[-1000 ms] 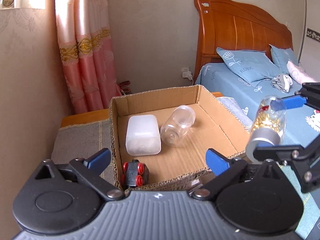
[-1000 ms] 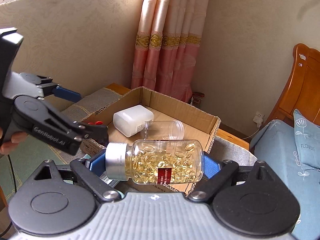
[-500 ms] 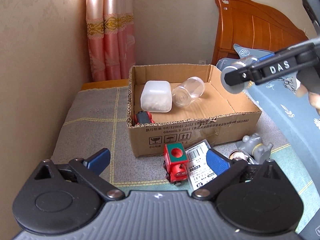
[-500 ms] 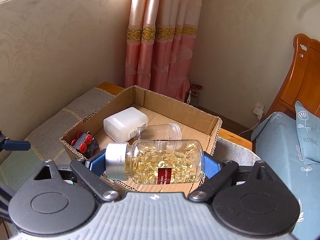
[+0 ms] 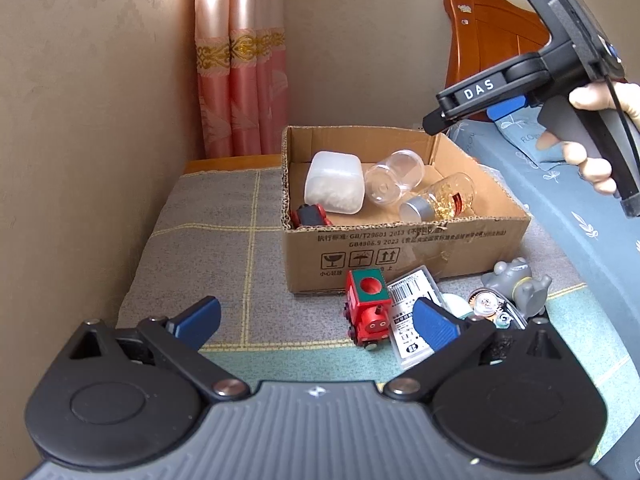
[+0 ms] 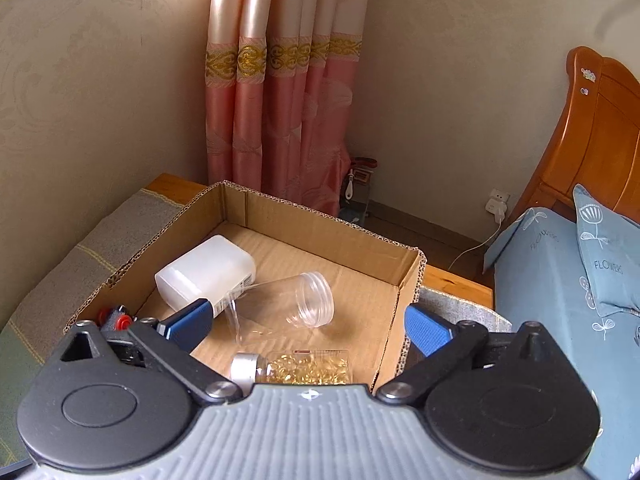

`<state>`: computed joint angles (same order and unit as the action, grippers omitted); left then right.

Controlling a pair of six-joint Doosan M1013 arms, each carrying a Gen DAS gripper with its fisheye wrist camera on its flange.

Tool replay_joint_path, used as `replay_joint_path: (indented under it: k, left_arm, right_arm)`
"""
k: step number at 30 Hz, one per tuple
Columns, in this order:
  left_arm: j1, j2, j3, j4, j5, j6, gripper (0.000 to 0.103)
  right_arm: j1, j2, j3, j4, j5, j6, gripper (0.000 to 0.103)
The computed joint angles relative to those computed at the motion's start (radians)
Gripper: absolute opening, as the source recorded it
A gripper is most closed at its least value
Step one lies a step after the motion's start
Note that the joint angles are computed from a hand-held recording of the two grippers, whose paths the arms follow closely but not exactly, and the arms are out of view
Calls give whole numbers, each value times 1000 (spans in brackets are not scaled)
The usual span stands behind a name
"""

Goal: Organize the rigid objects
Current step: 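Lower the capsule bottle into the box and open right gripper, then withdraw both tools from the box toward the remaining items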

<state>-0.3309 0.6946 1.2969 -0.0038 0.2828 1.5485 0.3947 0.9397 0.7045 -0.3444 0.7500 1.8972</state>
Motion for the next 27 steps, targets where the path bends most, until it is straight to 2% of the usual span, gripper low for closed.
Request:
replay_joint_path:
  k: [11,17,23,27]
  left_arm:
    - [-7,7,-8,62,19,-45,101]
    - [-10,11,-9,90,27,-63,101]
    - [-11,20,-18,89,47,-51,101]
    - [-11,32,-34,85,65,-29,101]
  right_arm:
    - [15,-80,144,-63,-60,76,103]
    - [38,-140,295,-236,-121,347,103]
    - [60,-179,423,-365,-157,536,103]
    - [66,-207,505,-392,-206,608,103]
